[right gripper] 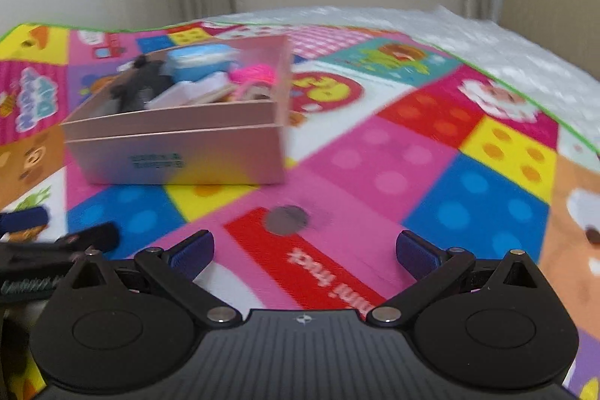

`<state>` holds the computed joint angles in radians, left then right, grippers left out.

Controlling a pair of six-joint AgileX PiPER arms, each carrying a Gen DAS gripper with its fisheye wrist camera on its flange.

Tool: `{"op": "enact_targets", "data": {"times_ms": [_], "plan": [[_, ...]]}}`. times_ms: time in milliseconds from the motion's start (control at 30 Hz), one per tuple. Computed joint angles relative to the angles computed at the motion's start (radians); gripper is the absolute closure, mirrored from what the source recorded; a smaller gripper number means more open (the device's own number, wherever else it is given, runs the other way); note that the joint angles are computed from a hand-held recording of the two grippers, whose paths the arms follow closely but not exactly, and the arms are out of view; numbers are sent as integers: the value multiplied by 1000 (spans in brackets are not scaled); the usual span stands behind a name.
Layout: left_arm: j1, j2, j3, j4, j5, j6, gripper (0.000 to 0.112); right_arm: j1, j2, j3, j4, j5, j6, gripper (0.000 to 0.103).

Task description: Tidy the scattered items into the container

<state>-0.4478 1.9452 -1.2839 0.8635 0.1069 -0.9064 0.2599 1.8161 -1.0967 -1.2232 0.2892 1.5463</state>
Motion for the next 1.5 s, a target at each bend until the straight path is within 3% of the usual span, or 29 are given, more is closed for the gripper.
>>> {"op": "enact_targets", "data": {"times_ms": [167, 300, 400, 500, 667, 767, 900, 1100, 1233, 1500], "plan": [[-12, -8, 17, 156, 18, -165, 9, 43, 13, -5, -31, 76, -19, 0], [-24, 14, -22, 55, 55, -68, 9, 71, 18, 28, -242, 101, 82, 0], [-34, 35, -49, 101, 80, -125, 9, -4, 21, 14, -181, -26, 18, 0], [-44, 46, -64, 118, 103, -143, 9, -78, 28, 19, -271, -149, 136, 0], [-33, 78, -117, -49, 114, 4, 9, -18, 59, -18, -214, -40, 50, 0], [-27, 79, -115, -60, 101, 0, 9, -39, 65, -25, -213, -72, 78, 0], [-32, 67, -96, 12, 96, -71, 9, -7, 69, -21, -294, -13, 146, 0], [-53, 70, -106, 83, 139, -124, 9, -24, 62, -22, -232, -43, 93, 0], [-32, 68, -105, -39, 107, -22, 9, -24, 62, -25, -213, -40, 71, 0], [-35, 71, -109, -22, 113, -35, 9, -25, 63, -27, -207, -43, 66, 0]]}}
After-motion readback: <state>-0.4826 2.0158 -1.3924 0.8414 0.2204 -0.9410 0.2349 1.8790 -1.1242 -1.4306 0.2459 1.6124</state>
